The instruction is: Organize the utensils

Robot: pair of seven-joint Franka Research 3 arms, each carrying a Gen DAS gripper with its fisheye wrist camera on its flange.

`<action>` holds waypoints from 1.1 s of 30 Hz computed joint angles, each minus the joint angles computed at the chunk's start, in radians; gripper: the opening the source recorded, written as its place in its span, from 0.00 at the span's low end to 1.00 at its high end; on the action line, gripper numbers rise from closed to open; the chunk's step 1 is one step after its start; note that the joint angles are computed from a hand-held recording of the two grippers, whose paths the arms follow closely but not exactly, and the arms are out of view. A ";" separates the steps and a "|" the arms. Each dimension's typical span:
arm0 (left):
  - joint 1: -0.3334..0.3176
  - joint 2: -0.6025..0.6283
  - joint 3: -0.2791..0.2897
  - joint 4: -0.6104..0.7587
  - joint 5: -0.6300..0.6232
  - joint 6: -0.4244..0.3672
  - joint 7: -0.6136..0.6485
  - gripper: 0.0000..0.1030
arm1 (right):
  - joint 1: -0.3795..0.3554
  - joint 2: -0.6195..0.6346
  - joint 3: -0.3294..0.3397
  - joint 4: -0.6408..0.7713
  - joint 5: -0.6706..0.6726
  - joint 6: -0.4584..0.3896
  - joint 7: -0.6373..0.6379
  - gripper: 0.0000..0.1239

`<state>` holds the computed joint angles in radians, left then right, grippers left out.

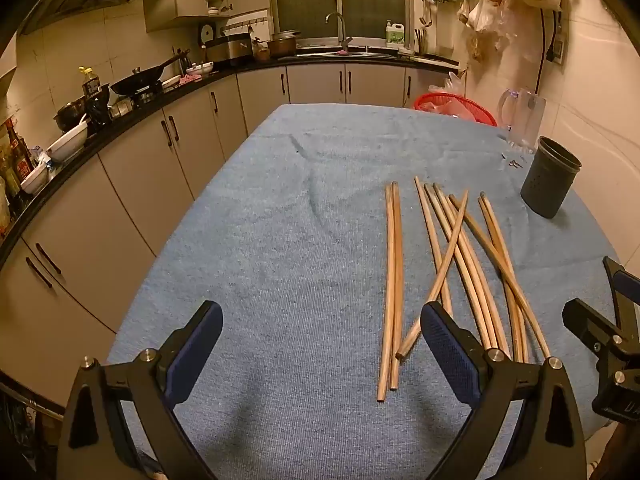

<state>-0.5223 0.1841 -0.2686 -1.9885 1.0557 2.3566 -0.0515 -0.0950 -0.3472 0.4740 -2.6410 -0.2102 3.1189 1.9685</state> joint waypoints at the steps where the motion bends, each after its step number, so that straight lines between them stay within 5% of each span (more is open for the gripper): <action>1: -0.001 0.000 0.000 0.001 0.002 -0.001 -0.002 0.96 | -0.008 -0.003 0.009 0.000 -0.005 0.000 0.004 0.83; 8: -0.001 0.001 0.000 0.001 0.002 0.000 0.000 0.96 | -0.066 -0.018 0.076 0.001 -0.046 -0.004 0.034 0.83; 11: -0.001 0.000 0.001 -0.002 0.004 0.003 -0.004 0.96 | -0.031 -0.020 0.026 -0.001 -0.038 -0.007 0.013 0.83; 15: -0.002 -0.006 0.000 -0.010 0.015 0.005 -0.015 0.96 | -0.127 -0.040 0.117 0.006 -0.085 -0.016 0.063 0.83; 29: 0.000 -0.006 -0.005 -0.006 0.003 0.004 0.003 0.96 | -0.030 -0.029 0.019 0.018 -0.141 -0.088 0.075 0.83; 33: -0.002 -0.006 -0.005 -0.004 0.002 0.003 0.006 0.96 | -0.066 -0.034 0.044 0.011 -0.189 -0.050 0.123 0.83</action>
